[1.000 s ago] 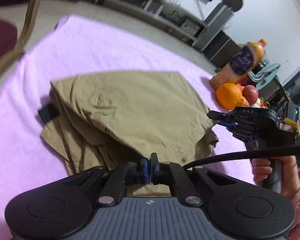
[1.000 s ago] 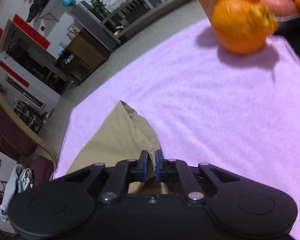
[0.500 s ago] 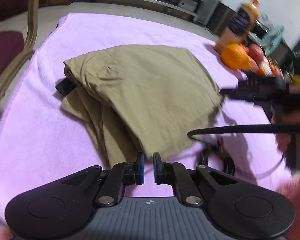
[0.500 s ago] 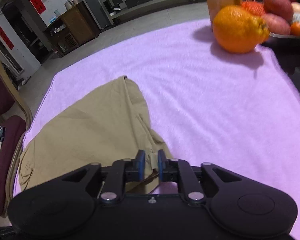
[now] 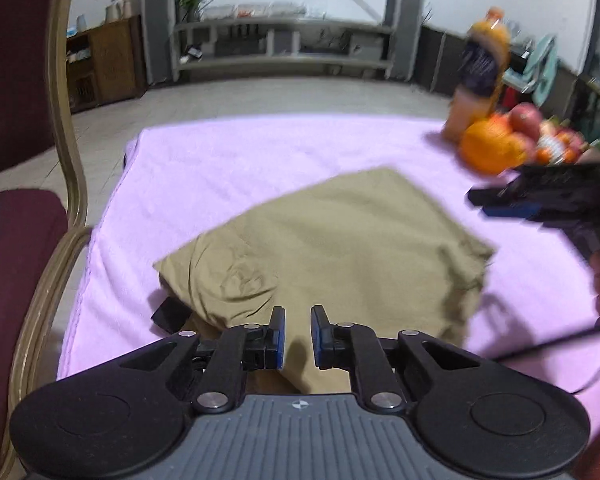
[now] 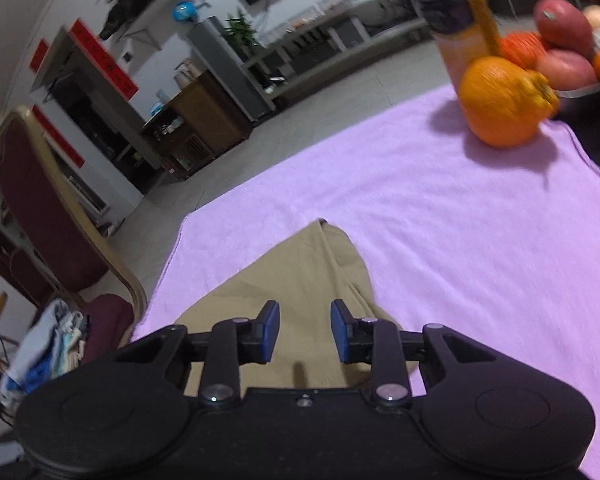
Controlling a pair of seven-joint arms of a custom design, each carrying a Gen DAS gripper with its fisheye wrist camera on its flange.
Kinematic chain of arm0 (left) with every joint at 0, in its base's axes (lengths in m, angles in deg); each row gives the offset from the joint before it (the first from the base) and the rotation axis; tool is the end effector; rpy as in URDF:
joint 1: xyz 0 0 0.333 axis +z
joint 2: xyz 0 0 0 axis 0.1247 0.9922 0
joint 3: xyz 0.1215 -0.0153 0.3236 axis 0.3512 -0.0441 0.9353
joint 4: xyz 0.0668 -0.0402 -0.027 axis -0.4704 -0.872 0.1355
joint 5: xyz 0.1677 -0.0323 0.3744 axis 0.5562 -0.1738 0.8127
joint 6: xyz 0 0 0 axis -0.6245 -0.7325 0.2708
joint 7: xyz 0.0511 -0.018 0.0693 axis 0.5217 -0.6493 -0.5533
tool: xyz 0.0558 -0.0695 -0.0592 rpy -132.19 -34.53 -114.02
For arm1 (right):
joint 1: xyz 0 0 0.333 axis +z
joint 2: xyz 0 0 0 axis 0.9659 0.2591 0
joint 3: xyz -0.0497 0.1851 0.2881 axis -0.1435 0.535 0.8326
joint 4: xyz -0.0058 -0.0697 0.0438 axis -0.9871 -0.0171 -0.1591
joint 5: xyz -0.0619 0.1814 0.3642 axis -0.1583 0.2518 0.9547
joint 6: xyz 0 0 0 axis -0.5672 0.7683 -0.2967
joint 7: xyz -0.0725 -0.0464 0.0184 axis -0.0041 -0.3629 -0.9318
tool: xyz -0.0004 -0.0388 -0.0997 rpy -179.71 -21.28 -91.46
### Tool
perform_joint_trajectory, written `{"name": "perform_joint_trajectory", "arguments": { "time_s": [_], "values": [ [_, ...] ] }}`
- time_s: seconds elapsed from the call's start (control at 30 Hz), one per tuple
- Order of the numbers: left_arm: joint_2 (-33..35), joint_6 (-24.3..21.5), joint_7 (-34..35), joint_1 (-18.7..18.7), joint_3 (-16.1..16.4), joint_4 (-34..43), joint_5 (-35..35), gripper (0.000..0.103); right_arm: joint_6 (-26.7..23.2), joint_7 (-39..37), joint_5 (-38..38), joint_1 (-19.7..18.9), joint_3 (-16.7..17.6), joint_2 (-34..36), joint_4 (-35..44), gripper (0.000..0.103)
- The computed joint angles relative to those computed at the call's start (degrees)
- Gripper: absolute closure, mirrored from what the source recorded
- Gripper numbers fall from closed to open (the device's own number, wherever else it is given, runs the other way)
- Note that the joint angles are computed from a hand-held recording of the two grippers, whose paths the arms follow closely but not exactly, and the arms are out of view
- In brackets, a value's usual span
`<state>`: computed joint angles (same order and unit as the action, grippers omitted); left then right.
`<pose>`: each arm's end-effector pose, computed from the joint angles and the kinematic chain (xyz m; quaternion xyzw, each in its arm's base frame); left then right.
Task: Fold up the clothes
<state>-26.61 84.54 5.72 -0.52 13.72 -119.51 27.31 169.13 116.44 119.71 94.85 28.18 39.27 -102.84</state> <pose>0.5196 -0.1725 0.4729 -0.5934 0.7173 -0.2892 0.2231 0.5536 0.2382 0.4633 -0.5843 0.6723 -0.0747 0.4484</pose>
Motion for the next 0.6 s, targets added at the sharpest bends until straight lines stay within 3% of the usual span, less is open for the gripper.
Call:
{"name": "perform_joint_trajectory", "arguments": {
  "time_s": [0.03,0.13,0.27,0.33,0.4,0.47,0.53,0.6],
  "values": [
    [1.0,-1.8,-1.6,0.6,-0.4,0.7,1.2,0.094,-0.1,-1.5,0.4,-0.1,0.3,0.8,0.8,0.074],
    [2.5,-5.6,2.7,-1.4,1.3,1.2,-6.2,0.097,-0.7,-3.9,-0.6,0.0,0.8,2.8,2.4,0.075],
    [1.5,-4.0,-2.3,1.0,-1.0,-0.5,4.0,0.097,-2.2,0.8,-13.2,2.1,-1.0,4.2,2.1,0.075],
    [1.5,-3.4,-4.5,1.5,-1.3,-0.8,7.0,0.097,-1.7,8.8,-26.6,6.6,-5.8,4.6,0.5,0.075],
    [1.3,-3.2,-4.1,1.2,-1.1,-1.0,7.0,0.097,-4.4,20.1,-41.3,13.3,-14.1,4.7,-0.8,0.075],
    [1.0,-3.0,-3.2,0.9,-0.8,-1.4,6.5,0.097,-7.0,28.9,-51.4,17.3,-19.2,4.1,-2.1,0.08],
    [0.7,-2.9,-0.7,0.2,-0.4,-1.9,4.5,0.097,-9.4,34.9,-57.5,18.8,-21.3,1.8,-4.1,0.082],
    [-0.6,-2.9,3.0,-1.0,0.1,-3.2,1.3,0.098,-12.0,38.0,-60.4,18.3,-21.0,-1.0,-6.0,0.082]
  ]
}}
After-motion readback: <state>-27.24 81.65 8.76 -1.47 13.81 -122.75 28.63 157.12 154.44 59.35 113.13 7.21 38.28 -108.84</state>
